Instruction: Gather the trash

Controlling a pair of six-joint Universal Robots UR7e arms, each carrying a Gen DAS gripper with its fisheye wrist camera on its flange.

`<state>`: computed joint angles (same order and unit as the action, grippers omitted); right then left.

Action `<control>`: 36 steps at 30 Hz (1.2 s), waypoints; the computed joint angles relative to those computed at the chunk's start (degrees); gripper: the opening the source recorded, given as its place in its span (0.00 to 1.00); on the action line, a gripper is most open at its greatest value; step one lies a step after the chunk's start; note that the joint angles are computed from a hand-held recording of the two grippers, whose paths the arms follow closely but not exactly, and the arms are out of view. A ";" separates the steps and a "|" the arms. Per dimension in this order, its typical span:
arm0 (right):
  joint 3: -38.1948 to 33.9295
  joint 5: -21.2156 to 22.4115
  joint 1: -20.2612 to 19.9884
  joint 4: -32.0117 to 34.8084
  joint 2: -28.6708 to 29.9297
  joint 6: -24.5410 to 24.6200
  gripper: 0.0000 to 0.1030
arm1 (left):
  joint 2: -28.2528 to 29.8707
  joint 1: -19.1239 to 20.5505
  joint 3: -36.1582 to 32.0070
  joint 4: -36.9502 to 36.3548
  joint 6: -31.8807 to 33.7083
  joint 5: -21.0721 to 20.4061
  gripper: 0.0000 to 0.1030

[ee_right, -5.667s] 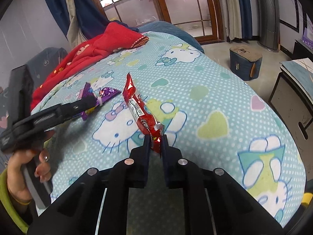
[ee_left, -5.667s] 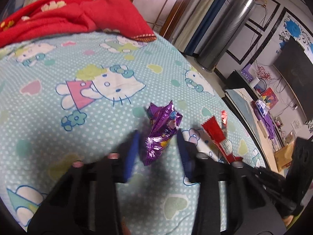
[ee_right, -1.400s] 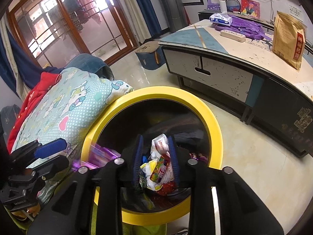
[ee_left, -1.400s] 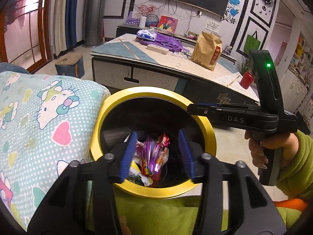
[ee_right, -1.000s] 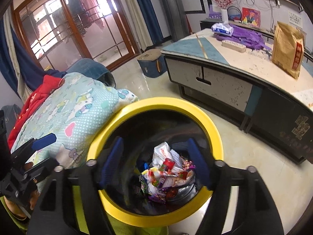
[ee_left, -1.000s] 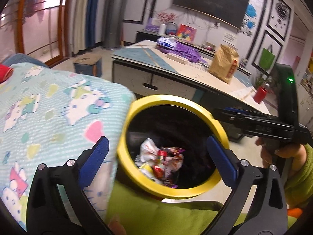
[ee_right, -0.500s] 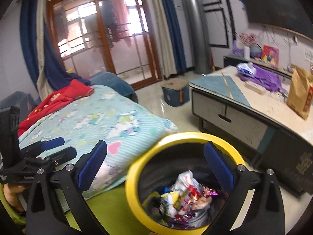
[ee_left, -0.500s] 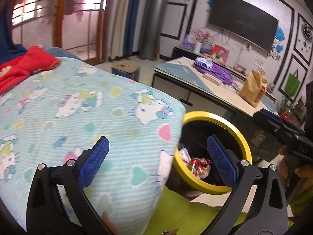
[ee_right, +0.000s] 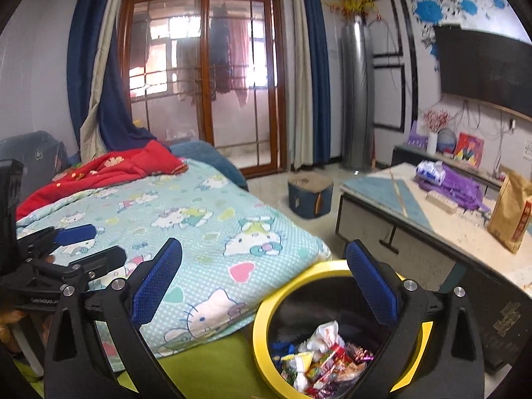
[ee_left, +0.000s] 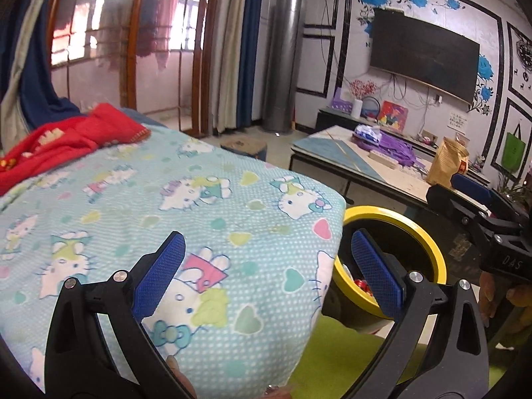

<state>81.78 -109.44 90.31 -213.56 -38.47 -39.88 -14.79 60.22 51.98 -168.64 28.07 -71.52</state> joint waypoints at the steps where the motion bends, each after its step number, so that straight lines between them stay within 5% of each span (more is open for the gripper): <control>1: 0.03 0.36 0.09 -1.41 0.43 -0.51 0.94 | -0.45 -0.03 1.15 -1.79 0.56 0.01 0.89; 10: -0.28 1.99 0.06 -10.86 2.97 -2.42 0.94 | -1.38 0.00 3.58 -6.52 0.74 -0.76 0.89; 36: -2.14 -0.12 -0.15 -9.58 4.97 -2.80 0.94 | -1.33 0.14 4.06 -7.67 0.07 -0.92 0.89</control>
<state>79.63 -109.56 90.16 -223.14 -33.50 -42.69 -16.12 60.36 56.04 -176.31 28.14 -72.43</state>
